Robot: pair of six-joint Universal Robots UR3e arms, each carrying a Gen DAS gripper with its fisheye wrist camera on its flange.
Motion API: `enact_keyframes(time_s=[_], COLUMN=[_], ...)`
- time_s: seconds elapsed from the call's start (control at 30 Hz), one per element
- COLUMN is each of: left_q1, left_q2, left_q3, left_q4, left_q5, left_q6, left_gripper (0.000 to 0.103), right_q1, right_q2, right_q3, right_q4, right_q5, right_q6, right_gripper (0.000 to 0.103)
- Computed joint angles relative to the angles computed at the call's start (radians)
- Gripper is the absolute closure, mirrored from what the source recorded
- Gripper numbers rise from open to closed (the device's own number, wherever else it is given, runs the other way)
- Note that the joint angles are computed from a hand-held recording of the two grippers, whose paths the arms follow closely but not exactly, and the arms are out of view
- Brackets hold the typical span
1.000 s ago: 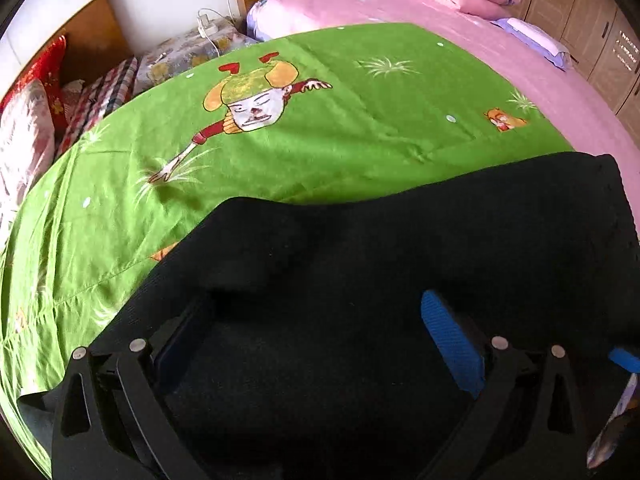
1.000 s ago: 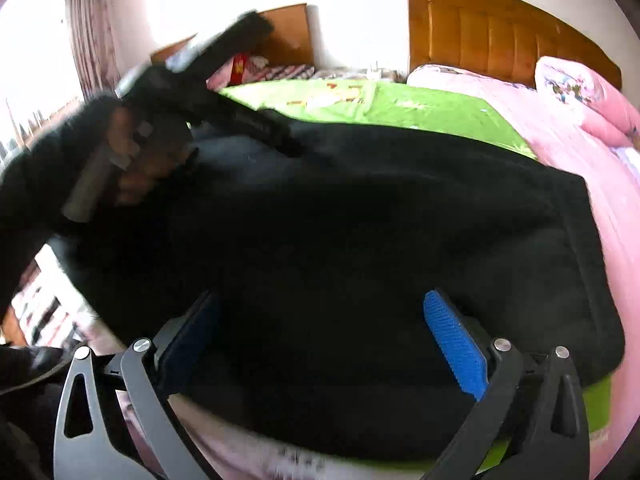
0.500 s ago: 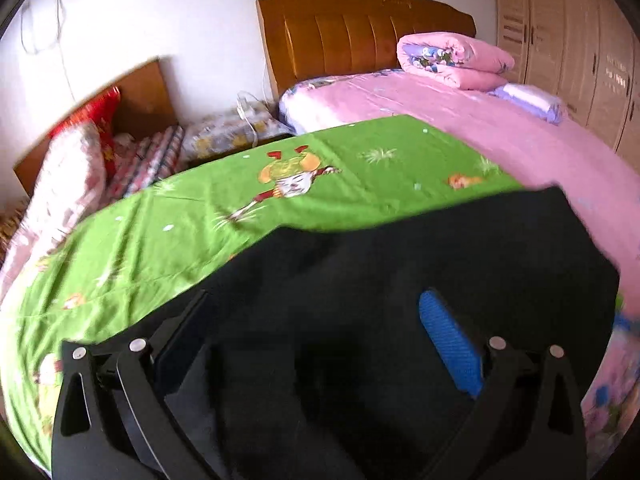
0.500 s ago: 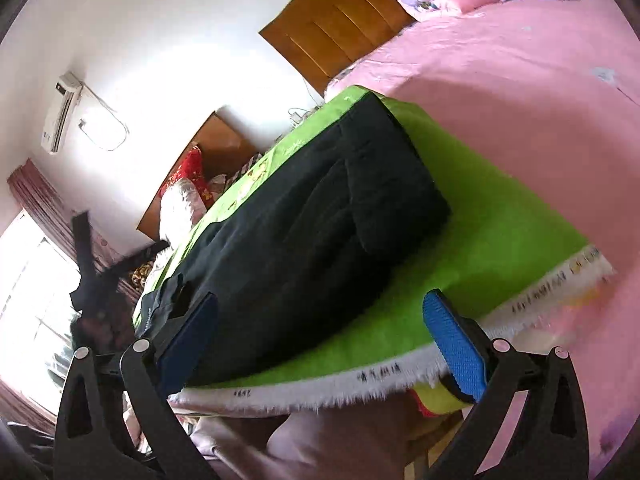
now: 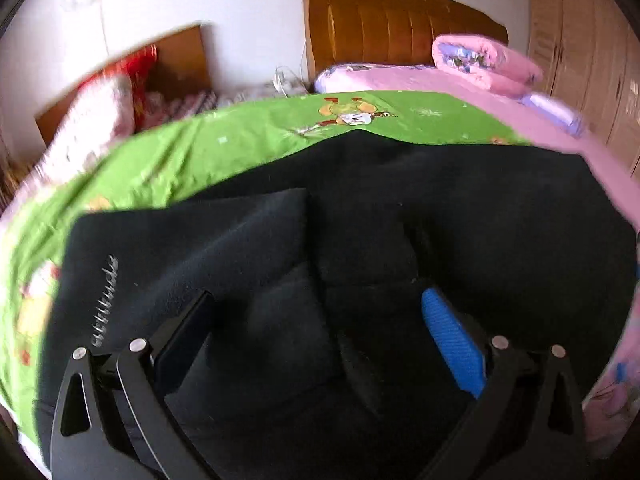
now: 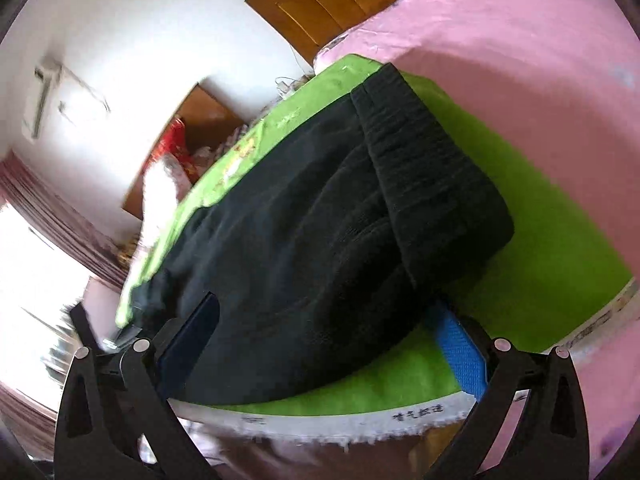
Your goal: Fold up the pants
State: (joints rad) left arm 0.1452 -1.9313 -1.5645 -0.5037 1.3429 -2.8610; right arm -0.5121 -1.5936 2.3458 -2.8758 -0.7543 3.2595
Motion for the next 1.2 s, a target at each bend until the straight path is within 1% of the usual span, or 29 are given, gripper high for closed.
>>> enact_keyframes(time_s=[0.03, 0.07, 0.1, 0.13, 0.2, 0.23, 0.3, 0.33, 0.37, 0.4, 0.47, 0.5, 0.57, 0.63, 0.67, 0.7, 0.73, 0.77, 0.8, 0.83, 0.87, 0.9, 0.93, 1.0, 1.07, 1.1, 1.13, 1.2], left_q1=[0.012, 0.014, 0.011, 0.009, 0.009, 0.011, 0.013, 0.012, 0.013, 0.008, 0.009, 0.010, 0.007, 0.020, 0.038, 0.058, 0.070, 0.070, 0.065, 0.052, 0.040, 0.048, 0.090, 0.120, 0.160, 0.198, 0.252, 0.348], left_q2=[-0.002, -0.003, 0.000, -0.001, -0.001, -0.002, -0.005, -0.007, -0.008, -0.016, -0.016, -0.016, -0.017, 0.013, 0.043, 0.082, 0.125, 0.154, 0.158, 0.142, 0.108, 0.083, 0.089, 0.101, 0.143, 0.171, 0.207, 0.255], left_q3=[0.016, 0.014, 0.007, 0.006, -0.001, 0.000, 0.005, 0.006, 0.007, 0.018, 0.019, 0.020, 0.031, 0.033, 0.012, -0.028, -0.076, -0.111, -0.117, -0.101, -0.060, -0.061, -0.103, -0.097, -0.117, -0.137, -0.156, -0.175], left_q4=[-0.036, -0.034, -0.026, -0.021, -0.012, -0.015, -0.024, -0.021, -0.020, -0.021, -0.021, -0.022, -0.036, -0.088, -0.094, -0.074, -0.028, 0.016, 0.025, -0.001, -0.079, -0.099, -0.046, -0.083, -0.071, -0.061, -0.072, -0.095], left_q5=[-0.022, -0.027, -0.021, -0.015, -0.010, -0.014, -0.022, -0.019, -0.019, -0.014, -0.012, -0.013, -0.011, -0.031, -0.068, -0.106, -0.117, -0.098, -0.077, -0.037, -0.015, -0.041, -0.127, -0.171, -0.200, -0.247, -0.312, -0.396], left_q6=[0.003, 0.006, 0.007, 0.008, 0.011, 0.012, 0.011, 0.011, 0.012, 0.010, 0.010, 0.012, 0.009, -0.007, -0.009, -0.003, 0.011, 0.031, 0.044, 0.072, 0.104, 0.129, 0.129, 0.140, 0.113, 0.103, 0.090, 0.066], left_gripper=[0.001, 0.001, 0.001, 0.001, 0.001, 0.001, 0.001, 0.001, 0.001, 0.001, 0.001, 0.001, 0.001, 0.002, 0.002, 0.002, 0.002, 0.002, 0.002, 0.002, 0.001, 0.001, 0.001, 0.001, 0.002, 0.002, 0.002, 0.002], right_q1=[-0.039, -0.065, -0.093, -0.119, -0.100, -0.066, -0.012, 0.027, 0.058, 0.062, 0.046, 0.032, -0.016, -0.041, -0.047, -0.047, -0.044, -0.037, -0.022, 0.005, 0.036, 0.078, 0.133, 0.247, 0.384, 0.448, 0.544, 0.674], right_q2=[-0.012, -0.009, 0.005, 0.040, 0.056, 0.062, 0.053, 0.045, 0.033, 0.025, 0.017, 0.020, 0.068, 0.088, 0.103, 0.121, 0.139, 0.154, 0.153, 0.149, 0.138, 0.126, 0.109, 0.094, 0.114, 0.131, 0.166, 0.244], right_q3=[0.024, 0.042, 0.061, 0.082, 0.061, 0.041, 0.023, 0.005, -0.012, 0.003, 0.027, 0.044, 0.120, 0.176, 0.198, 0.206, 0.211, 0.202, 0.193, 0.173, 0.150, 0.110, 0.057, -0.062, -0.215, -0.286, -0.388, -0.539], right_q4=[0.023, 0.015, -0.012, -0.087, -0.119, -0.140, -0.149, -0.135, -0.104, -0.123, -0.133, -0.155, -0.347, -0.477, -0.552, -0.616, -0.684, -0.721, -0.744, -0.767, -0.768, -0.744, -0.700, -0.595, -0.496, -0.456, -0.402, -0.336], right_q5=[0.061, 0.099, 0.137, 0.175, 0.145, 0.099, 0.027, -0.033, -0.098, -0.121, -0.123, -0.103, -0.016, 0.021, 0.035, 0.039, 0.042, 0.039, 0.025, -0.002, -0.033, -0.074, -0.124, -0.229, -0.344, -0.397, -0.475, -0.546], right_q6=[-0.017, -0.008, 0.014, 0.076, 0.152, 0.180, 0.167, 0.148, 0.143, 0.149, 0.143, 0.156, 0.210, 0.262, 0.289, 0.312, 0.339, 0.359, 0.373, 0.383, 0.385, 0.383, 0.370, 0.333, 0.285, 0.257, 0.209, 0.144], right_gripper=[0.004, 0.004, 0.005, 0.005, 0.005, 0.005, 0.006, 0.016, 0.037, 0.041, 0.055, 0.057, 0.067, 0.069, 0.070, 0.070, 0.070, 0.071, 0.071, 0.072, 0.073, 0.073, 0.074, 0.074, 0.076, 0.076, 0.077, 0.078])
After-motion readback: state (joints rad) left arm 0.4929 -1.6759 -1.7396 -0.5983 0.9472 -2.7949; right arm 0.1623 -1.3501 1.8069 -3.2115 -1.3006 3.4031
